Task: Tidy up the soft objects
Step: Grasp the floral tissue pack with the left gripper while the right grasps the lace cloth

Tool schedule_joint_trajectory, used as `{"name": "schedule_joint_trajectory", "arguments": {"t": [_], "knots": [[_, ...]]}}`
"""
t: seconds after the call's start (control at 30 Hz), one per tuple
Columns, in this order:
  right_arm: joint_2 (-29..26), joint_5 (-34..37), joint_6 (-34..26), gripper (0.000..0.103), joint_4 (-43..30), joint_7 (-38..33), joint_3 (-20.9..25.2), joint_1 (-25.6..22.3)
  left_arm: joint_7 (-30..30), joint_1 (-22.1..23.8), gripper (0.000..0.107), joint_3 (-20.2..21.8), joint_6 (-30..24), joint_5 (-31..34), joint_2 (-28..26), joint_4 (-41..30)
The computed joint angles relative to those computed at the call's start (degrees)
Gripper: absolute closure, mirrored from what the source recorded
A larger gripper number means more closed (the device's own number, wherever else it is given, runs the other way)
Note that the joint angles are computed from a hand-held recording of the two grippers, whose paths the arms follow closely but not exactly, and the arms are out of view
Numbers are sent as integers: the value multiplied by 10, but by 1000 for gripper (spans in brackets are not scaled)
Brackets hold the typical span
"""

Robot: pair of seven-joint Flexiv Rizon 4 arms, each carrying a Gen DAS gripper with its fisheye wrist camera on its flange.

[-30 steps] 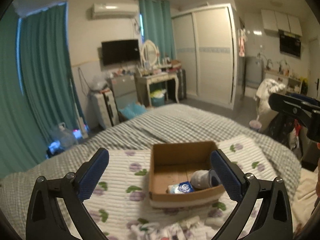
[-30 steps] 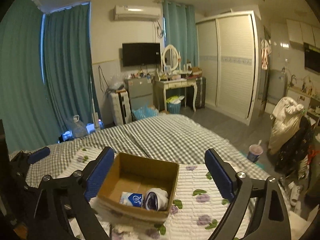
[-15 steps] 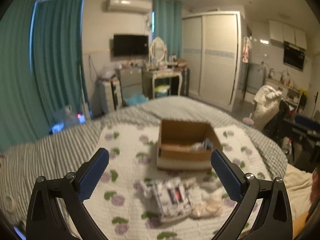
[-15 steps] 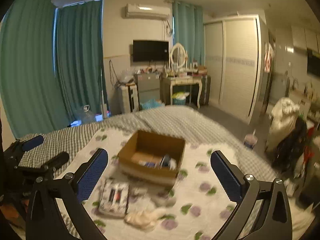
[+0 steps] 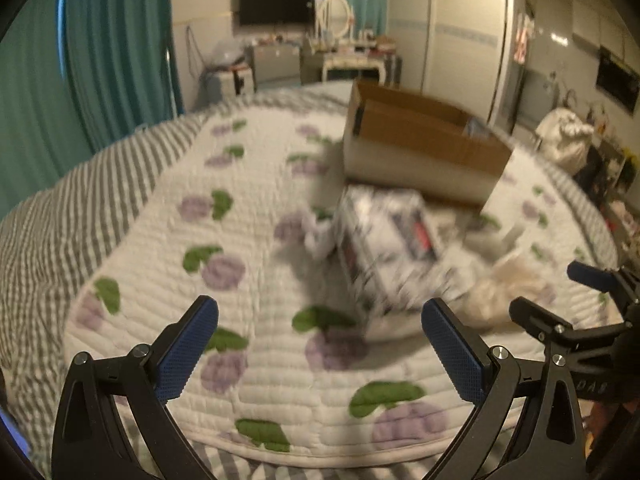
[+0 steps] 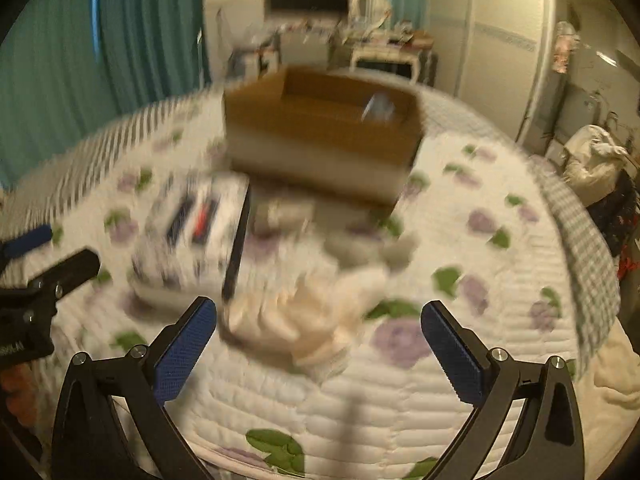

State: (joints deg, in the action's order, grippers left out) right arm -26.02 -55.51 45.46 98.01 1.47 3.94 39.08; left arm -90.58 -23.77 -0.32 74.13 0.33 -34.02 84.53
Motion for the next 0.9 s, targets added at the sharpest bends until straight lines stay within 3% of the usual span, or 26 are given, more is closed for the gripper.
{"name": "schedule_joint_trajectory", "arguments": {"t": [0.1, 0.17, 0.23, 0.27, 0.3, 0.33, 0.57, 0.73, 0.9], "knots": [[-28, 21, -2, 4, -20, -34, 3, -1, 1, -1, 4, 0, -6, 1, -10, -3], [-40, 26, -4, 19, -29, -44, -3, 3, 5, -2, 4, -1, -3, 4, -10, -2], [-47, 32, -10, 45, -35, -50, -8, 7, 10, -2, 4, -4, 1, 5, -11, 0], [-47, 32, -12, 54, -35, -48, -10, 9, 12, -2, 4, -5, 1, 4, -11, 1], [-43, 28, -11, 70, -32, -44, -13, 12, 15, -1, 4, -7, 1, 3, -10, 3], [-38, 23, -7, 77, -27, -39, -14, 12, 21, 0, 4, -13, -1, -1, -8, 4], [20, -76, 68, 80, 23, 83, -31, -5, 63, 4, 4, -54, -19, -40, -14, -5], [30, -100, 34, 80, 23, 106, -20, -21, 30, -34, 4, -21, -85, -26, -51, -74], [28, -89, 37, 80, 29, 115, -9, -38, -23, -55, 4, 9, -163, -2, -95, -155]]}}
